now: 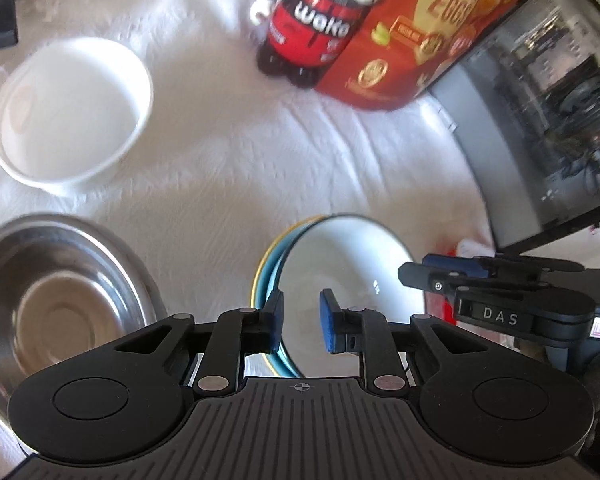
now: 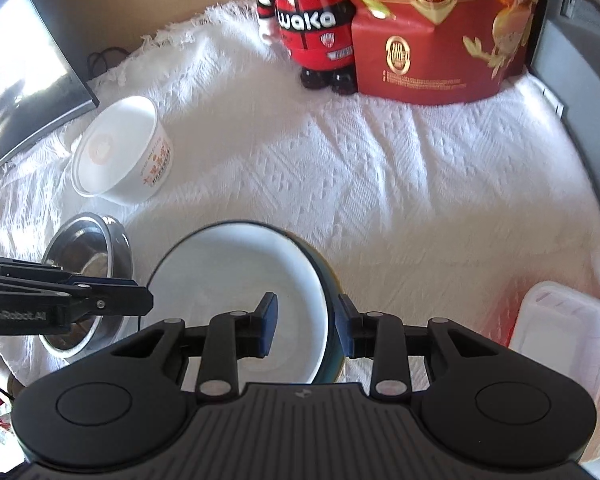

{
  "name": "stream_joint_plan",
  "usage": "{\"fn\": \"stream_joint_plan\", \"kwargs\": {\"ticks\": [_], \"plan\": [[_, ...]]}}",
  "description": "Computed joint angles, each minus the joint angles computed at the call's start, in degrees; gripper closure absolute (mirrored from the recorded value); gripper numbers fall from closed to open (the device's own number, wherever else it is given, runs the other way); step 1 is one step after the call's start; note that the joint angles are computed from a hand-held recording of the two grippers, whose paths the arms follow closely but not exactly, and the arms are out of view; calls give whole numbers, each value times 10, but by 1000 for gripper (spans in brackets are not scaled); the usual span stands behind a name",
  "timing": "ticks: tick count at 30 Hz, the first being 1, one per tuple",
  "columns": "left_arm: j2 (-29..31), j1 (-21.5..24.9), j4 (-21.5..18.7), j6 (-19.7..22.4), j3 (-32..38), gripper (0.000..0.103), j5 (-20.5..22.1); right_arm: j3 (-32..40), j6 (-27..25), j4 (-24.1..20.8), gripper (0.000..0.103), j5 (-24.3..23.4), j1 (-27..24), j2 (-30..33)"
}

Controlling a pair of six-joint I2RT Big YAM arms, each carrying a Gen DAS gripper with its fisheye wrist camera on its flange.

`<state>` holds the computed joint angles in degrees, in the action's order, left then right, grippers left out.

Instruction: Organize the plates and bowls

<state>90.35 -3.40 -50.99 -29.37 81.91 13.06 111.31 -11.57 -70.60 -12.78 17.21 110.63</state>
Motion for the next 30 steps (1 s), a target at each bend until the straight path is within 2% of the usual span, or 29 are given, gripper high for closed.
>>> {"fn": "stream_joint_plan", "kwargs": {"ticks": [5, 9, 12, 16, 18, 22, 26, 30], "plan": [[-30, 21, 29, -12, -21, 82, -7, 4, -8, 22, 69, 8, 6, -13], [-60, 55, 57, -43, -51, 82, -23, 28, -4, 39, 65, 7, 15, -10], [-84, 84, 81, -78, -77, 82, -50, 54, 0, 50, 62, -8, 27, 2], [-111, 124, 114, -115, -112, 82, -99, 90, 8, 59, 50, -21, 51, 23], [-115, 141, 129, -124, -120, 82, -122, 112, 7, 57, 49, -17, 65, 38], [-93, 162, 113, -116, -102, 82, -170, 173, 4, 32, 42, -19, 87, 82], [-49, 174, 108, -109, -72, 82, -151, 255, -18, -15, 41, -20, 109, 136], [-12, 178, 103, -110, -50, 81, -137, 376, -23, -84, 41, -16, 125, 216]]}}
